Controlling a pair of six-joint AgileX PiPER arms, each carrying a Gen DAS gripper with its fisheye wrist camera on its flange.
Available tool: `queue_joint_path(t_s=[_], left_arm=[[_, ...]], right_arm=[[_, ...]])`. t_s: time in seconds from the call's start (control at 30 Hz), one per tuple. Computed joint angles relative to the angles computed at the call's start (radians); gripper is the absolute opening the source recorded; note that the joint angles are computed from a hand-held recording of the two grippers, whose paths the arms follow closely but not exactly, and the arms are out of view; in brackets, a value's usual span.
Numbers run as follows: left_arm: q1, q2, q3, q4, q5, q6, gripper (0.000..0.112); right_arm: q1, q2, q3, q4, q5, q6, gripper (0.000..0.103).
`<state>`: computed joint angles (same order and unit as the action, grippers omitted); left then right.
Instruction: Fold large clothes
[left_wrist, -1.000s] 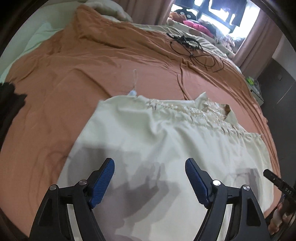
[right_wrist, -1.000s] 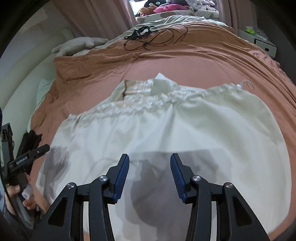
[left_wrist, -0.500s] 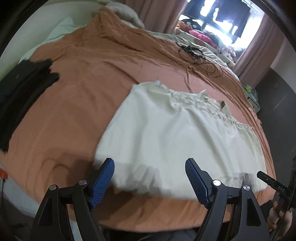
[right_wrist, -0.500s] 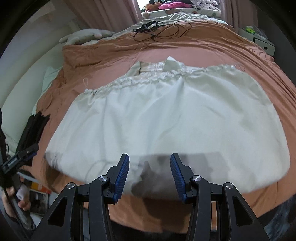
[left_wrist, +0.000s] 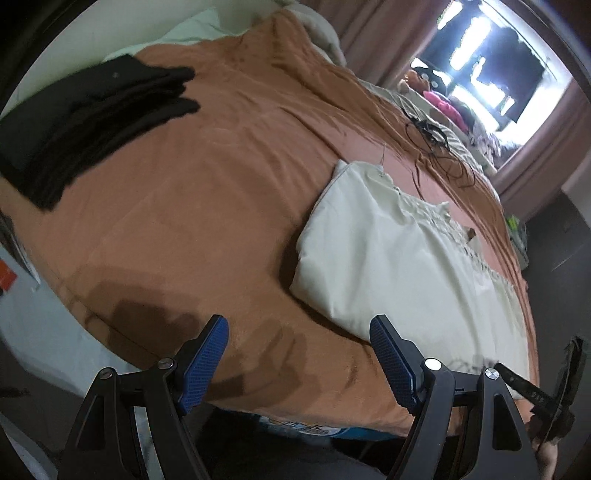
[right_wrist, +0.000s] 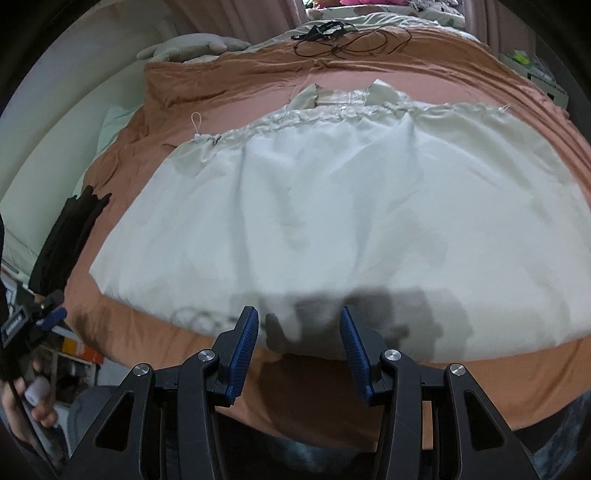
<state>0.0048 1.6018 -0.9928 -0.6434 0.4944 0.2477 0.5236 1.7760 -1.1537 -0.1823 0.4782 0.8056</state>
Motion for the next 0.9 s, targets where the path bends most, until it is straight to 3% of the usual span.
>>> queue_joint_path(t_s=[0.1, 0.23, 0.43, 0.73, 0.9], left_arm=[[0.012, 0.052, -0.025, -0.092, 0.021, 0.075, 0.069], [-0.001, 0.155, -0.127, -0.066, 0.060, 0.015, 0.062], [-0.045, 0.275, -0.228, 0.011, 0.073, -0.110, 0.061], [-0.063, 0.324, -0.277, 0.081, 0.042, -0.273, 0.061], [-0.071, 0.307, -0.264, 0.102, 0.052, -0.357, 0.061]], right_arm=[[0.016, 0.067, -0.060, -0.050, 0.035, 0.035, 0.046], [-0.001, 0.131, -0.112, -0.027, 0.074, 0.000, 0.044], [-0.057, 0.215, -0.233, -0.010, 0.158, -0.075, 0.035], [-0.148, 0.428, -0.589, 0.038, 0.299, -0.205, 0.032], [-0.221, 0.543, -0.788, 0.115, 0.348, -0.278, 0.022]])
